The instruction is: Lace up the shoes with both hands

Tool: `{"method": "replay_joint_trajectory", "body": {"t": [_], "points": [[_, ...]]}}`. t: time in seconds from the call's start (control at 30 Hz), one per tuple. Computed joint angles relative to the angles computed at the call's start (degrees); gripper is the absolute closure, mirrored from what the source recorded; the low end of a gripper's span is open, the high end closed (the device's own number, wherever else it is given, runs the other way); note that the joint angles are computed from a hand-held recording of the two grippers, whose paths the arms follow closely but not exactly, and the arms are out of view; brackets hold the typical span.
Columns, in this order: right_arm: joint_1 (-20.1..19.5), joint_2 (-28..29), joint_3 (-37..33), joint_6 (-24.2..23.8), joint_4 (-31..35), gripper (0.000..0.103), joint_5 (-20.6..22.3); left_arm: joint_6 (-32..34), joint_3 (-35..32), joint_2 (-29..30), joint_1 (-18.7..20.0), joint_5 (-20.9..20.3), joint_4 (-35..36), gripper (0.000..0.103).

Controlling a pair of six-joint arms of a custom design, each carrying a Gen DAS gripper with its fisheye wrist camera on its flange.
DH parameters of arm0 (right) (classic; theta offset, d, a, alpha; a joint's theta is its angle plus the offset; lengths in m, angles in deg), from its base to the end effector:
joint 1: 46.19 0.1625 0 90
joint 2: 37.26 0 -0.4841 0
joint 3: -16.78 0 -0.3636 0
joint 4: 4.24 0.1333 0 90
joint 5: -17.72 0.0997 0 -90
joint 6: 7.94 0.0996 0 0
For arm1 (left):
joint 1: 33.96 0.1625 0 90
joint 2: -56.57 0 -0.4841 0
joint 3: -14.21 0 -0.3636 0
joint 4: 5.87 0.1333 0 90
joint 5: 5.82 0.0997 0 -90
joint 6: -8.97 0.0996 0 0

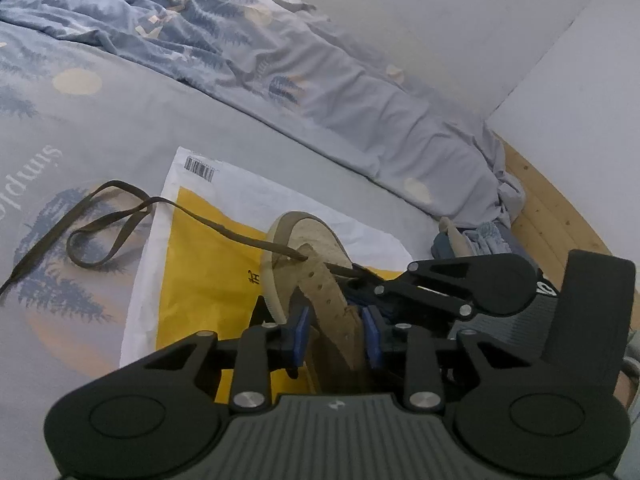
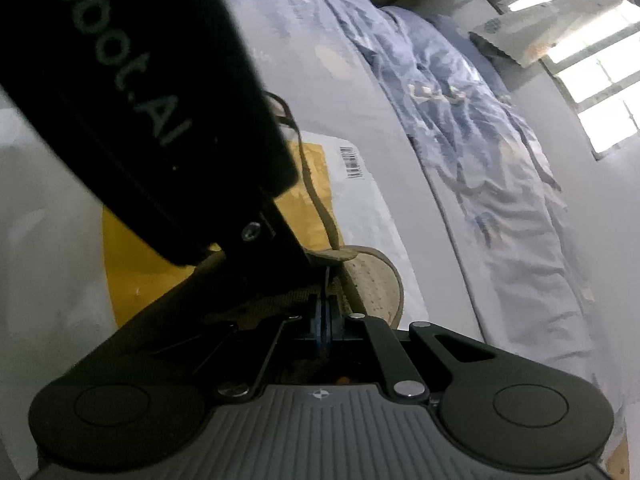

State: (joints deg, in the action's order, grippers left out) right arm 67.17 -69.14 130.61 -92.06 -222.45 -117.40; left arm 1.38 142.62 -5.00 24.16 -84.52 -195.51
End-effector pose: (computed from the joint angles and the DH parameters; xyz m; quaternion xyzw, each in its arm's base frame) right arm 0.2882 -0.5091 0.0816 0.5956 -0.6238 0.1345 0.4878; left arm -0.1397 -0.5139 0.2258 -0.1737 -0.9391 0.2964 0.0060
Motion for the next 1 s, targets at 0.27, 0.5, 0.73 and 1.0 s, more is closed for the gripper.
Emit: {"method": "replay_joint_trajectory", "body": {"t": [0.27, 0.5, 0.73, 1.0], "points": [[-0.30, 0.22, -1.58, -2.84, 2.88, 0.102, -1.19, -0.79, 0.03, -0.35, 0.38, -0.84, -0.39, 0.079], [-0.90, 1.16, -2.09, -4.99, 1.05, 0.102, -0.08, -2.16, -0.28, -0.58, 1.05, -2.21, 0.15, 0.079], [-1.34, 1.22, -1.25, -8.12, -1.80, 0.102, 1.68, -2.79, -0.78, -0.55, 1.58, -2.89, 0.78, 0.078], [-1.73, 0.78, -1.83, -8.60, -1.25, 0.102, 3.29, -3.18, -0.99, -0.50, 1.67, -2.88, 1.27, 0.076]]}}
